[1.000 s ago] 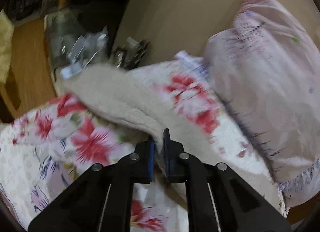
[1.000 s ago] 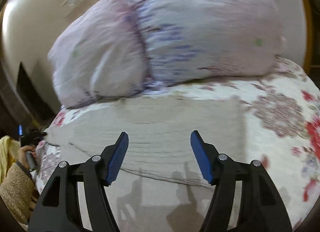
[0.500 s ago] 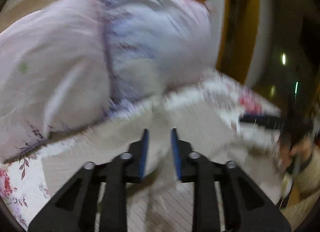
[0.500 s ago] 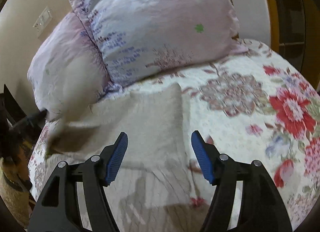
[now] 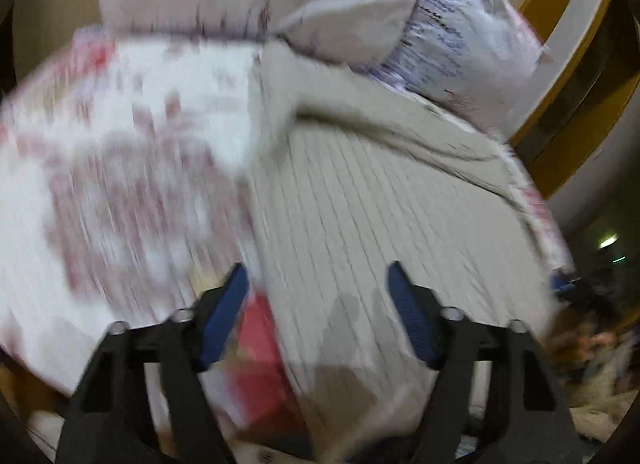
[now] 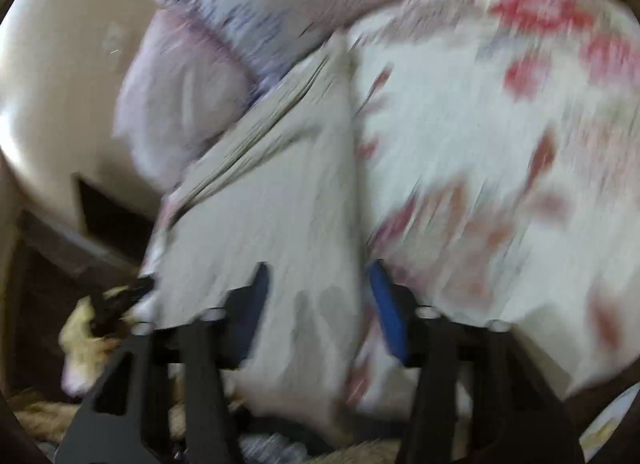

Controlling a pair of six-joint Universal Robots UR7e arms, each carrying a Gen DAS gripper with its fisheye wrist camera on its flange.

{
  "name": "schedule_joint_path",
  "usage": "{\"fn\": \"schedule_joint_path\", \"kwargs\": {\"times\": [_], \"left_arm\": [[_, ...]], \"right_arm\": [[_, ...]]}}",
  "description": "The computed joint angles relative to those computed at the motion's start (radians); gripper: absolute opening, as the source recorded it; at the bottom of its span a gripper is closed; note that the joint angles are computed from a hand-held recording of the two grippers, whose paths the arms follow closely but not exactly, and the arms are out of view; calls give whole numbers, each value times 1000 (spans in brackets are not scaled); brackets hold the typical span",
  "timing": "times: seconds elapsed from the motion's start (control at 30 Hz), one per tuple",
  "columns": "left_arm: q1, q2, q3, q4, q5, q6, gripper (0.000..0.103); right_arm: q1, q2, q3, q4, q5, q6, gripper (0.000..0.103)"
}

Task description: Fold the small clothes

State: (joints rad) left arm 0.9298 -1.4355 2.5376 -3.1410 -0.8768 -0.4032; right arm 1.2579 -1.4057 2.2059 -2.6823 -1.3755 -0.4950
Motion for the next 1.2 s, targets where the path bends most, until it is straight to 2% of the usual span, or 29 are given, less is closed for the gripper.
{"fn": "schedule_joint_path", "kwargs": {"times": [0.07,0.1,0.17,0.2,0.23,0.3,0.33,0.4,0.5,0.57,0.6,0.67,0.7,0.73,0.77,0.8,0.83,0.87,0.9,0.97,1.0,1.07,1.17,1.2], "left_arm": [[-45,7,76,-102,-10,-15,55],[-59,10,103,-137,-25,-30,46],[-83,31,146,-214,-41,-52,44],[-99,43,165,-240,-36,-69,38],[-114,35,165,-224,-37,-88,28],[-114,31,164,-202,-70,-109,19],[-123,38,158,-185,-62,-115,12],[-129,48,132,-166,-56,-87,7],[-70,57,27,-181,-122,31,6],[-42,65,-59,-200,-117,118,6],[-19,86,-127,-222,-99,174,6],[28,136,-249,-263,-78,249,6],[63,181,-341,-270,-64,288,8],[88,219,-412,-255,-39,312,12],[123,267,-511,-198,-6,329,13],[145,292,-574,-122,23,305,27],[158,300,-607,-62,45,273,53],[177,309,-639,6,73,214,67],[189,301,-638,32,59,189,77],[224,271,-596,5,-56,204,80],[233,258,-574,5,-74,198,81],[263,250,-572,58,-144,163,81],[286,258,-569,99,-195,123,77],[294,273,-579,110,-209,111,71]], "right_arm": [[-34,-37,35,81,51,-46,30],[-52,-49,47,110,82,-62,28],[-85,-65,61,178,140,-88,16],[-97,-62,62,214,159,-98,10],[-98,-54,64,227,166,-102,9],[-84,-45,65,219,183,-110,9],[-76,-43,60,227,210,-119,8],[-53,-36,42,226,278,-140,8],[22,8,-25,155,363,-100,8],[75,61,-88,77,401,-40,8],[116,115,-146,-2,411,17,8],[166,208,-245,-135,388,127,8],[184,253,-289,-183,367,182,8],[206,317,-362,-236,313,269,11],[213,353,-407,-250,267,315,18],[232,407,-478,-245,179,366,45],[252,442,-526,-234,83,394,65],[261,466,-552,-232,14,417,66],[261,476,-558,-226,-14,433,67],[249,465,-540,-221,3,402,79],[251,461,-525,-253,-23,388,84],[252,461,-525,-266,-52,374,84],[233,453,-513,-220,-16,365,84],[232,448,-510,-206,-11,355,84]]}}
